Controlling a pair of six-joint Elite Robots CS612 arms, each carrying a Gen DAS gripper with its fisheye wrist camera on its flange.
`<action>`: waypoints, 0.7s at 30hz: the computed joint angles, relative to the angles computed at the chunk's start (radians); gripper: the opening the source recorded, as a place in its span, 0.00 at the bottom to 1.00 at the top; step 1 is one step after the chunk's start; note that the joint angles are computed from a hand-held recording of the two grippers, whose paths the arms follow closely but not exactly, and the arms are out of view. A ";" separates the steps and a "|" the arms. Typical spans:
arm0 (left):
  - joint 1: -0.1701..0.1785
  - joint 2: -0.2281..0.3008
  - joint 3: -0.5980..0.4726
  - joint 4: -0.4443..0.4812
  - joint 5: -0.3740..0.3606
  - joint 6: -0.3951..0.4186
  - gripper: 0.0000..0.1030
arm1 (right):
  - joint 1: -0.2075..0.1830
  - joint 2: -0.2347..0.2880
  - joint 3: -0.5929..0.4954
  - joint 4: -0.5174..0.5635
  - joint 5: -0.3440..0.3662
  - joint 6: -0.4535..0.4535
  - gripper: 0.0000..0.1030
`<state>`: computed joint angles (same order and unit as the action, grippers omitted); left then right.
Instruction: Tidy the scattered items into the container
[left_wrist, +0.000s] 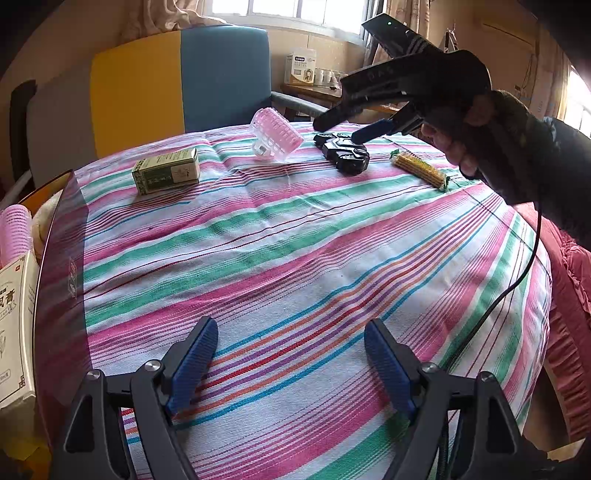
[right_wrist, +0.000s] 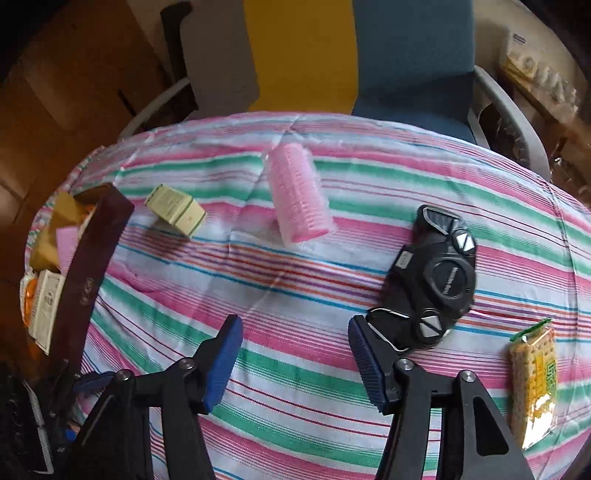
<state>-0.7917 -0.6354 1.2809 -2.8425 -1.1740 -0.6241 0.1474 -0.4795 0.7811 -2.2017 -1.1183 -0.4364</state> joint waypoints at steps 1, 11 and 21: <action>0.000 0.000 0.001 -0.001 0.000 0.000 0.81 | -0.008 0.009 -0.013 -0.034 0.010 0.060 0.73; -0.001 -0.002 0.008 -0.017 -0.004 -0.001 0.82 | -0.013 0.299 -0.556 0.092 -0.128 0.508 0.86; -0.001 0.000 0.010 -0.028 -0.004 -0.002 0.82 | 0.010 0.182 -0.330 0.168 0.037 0.229 0.91</action>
<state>-0.7928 -0.6359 1.2910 -2.8707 -1.1779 -0.6265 0.1575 -0.2974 0.4508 -2.0340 -1.0813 -0.2073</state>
